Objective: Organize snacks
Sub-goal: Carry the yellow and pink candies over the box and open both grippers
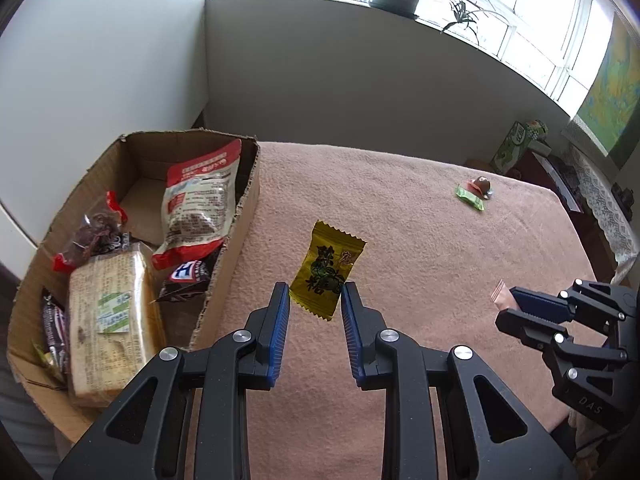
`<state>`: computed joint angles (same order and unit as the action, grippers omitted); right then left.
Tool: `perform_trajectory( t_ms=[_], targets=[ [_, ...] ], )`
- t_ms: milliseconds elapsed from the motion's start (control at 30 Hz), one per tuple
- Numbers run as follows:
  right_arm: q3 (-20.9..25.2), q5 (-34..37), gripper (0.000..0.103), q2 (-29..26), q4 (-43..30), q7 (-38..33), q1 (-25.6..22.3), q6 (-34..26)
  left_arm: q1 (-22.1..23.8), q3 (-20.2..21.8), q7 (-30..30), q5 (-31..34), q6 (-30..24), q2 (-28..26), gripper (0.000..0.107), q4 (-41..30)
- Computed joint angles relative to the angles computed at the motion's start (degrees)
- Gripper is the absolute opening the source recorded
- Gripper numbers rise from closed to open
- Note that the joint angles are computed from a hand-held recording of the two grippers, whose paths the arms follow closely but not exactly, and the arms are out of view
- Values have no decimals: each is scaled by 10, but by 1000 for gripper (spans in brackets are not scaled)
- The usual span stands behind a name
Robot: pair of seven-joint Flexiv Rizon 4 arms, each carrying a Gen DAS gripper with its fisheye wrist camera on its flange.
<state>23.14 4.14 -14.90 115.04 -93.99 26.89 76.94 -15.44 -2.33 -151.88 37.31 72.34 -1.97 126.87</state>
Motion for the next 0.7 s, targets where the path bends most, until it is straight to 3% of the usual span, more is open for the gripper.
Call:
perform_trajectory(
  t_ms=[367,700],
  targets=[
    [7,-21,20,-42,-94,23,30,-11,39,-30,-17,45,-54,89,25,28],
    [8,-45,20,-109,-190,49,74,-50,93,-43,-8,49,-45,131,25,68]
  ],
)
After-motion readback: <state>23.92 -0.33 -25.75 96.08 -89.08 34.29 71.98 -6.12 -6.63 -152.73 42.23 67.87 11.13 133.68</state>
